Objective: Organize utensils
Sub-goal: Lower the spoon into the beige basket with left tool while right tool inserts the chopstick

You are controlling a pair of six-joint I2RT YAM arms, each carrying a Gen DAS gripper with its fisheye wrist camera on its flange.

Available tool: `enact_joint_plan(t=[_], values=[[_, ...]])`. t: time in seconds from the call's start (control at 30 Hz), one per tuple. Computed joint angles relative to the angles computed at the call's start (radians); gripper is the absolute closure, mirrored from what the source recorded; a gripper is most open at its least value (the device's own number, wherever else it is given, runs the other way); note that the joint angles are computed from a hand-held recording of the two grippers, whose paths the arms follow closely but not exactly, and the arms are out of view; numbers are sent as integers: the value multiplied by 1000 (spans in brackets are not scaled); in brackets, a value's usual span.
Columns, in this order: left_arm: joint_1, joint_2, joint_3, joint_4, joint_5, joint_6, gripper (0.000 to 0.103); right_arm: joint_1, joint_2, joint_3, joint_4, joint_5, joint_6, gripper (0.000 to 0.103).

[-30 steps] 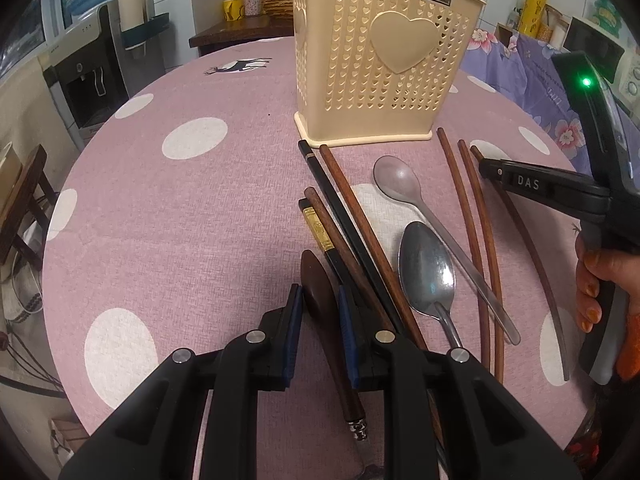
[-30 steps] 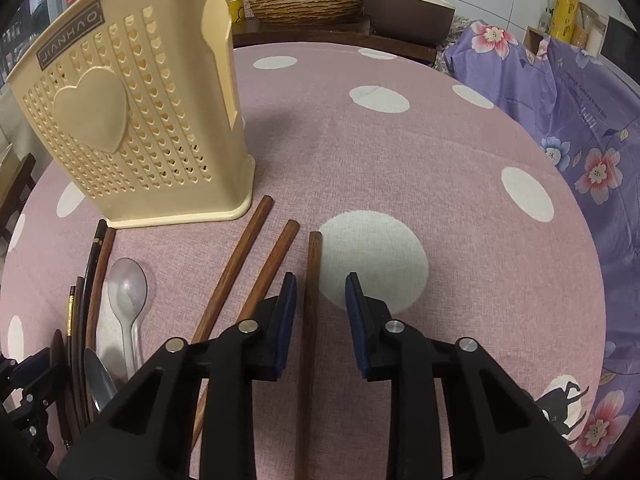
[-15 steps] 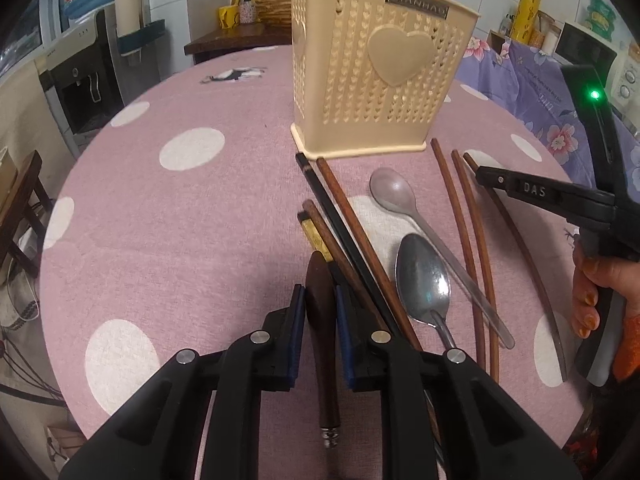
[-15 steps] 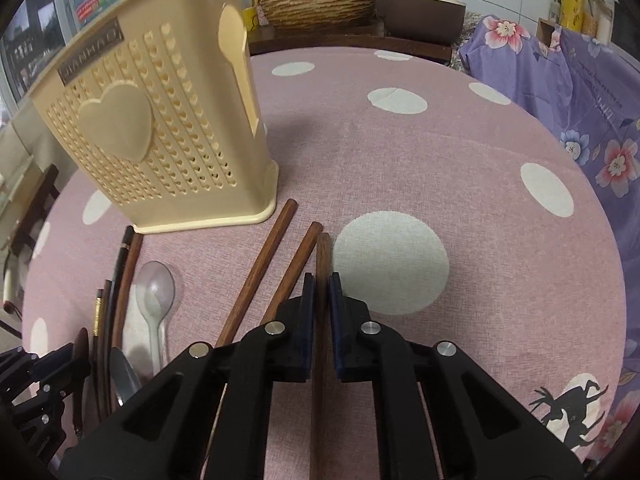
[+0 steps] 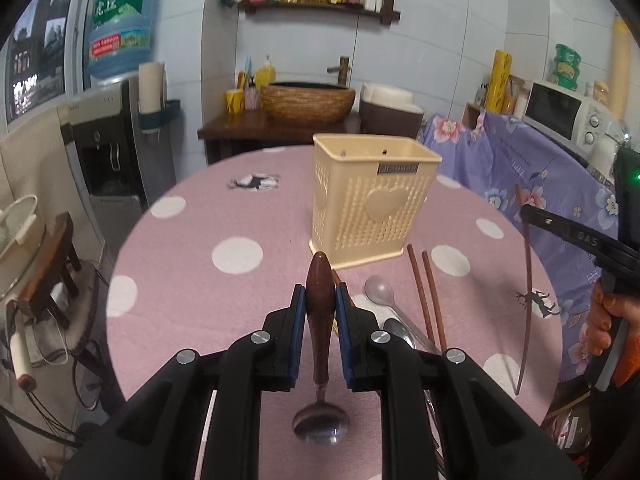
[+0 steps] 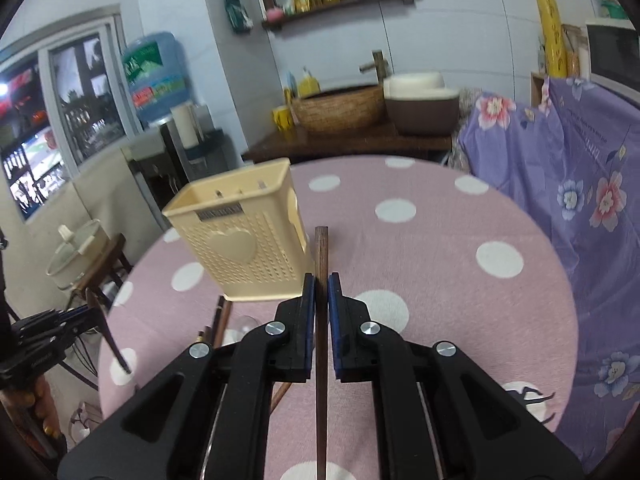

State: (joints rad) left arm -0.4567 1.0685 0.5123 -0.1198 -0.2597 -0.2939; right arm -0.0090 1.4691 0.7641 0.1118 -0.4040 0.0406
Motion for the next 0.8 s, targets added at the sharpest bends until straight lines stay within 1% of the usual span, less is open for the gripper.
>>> enact_joint_plan(t=[0.1,0.2,0.33,0.5,0.67,0.8], values=[[4,-45,-3,-22,-7,12,87,-42,-60,-15,-34,-61,-3,95],[18,-74,-11,-22,1,19,87,-62,-98,-26,-43,-74,-3,95],[23,-74,-10,-9,-7,19,87,-74,-121,-31,-45,-89,-2,95],[48,-92,-10,-13,17,26,87,-71,-154,-40,-42,-79,-10,95],[90,-84,23,-15,64,42,87,-65,-167,-31,-31,-63,4,95],[106,-77,69,-20,67,78,87,-51,-156,30,-51,-37,6,95]])
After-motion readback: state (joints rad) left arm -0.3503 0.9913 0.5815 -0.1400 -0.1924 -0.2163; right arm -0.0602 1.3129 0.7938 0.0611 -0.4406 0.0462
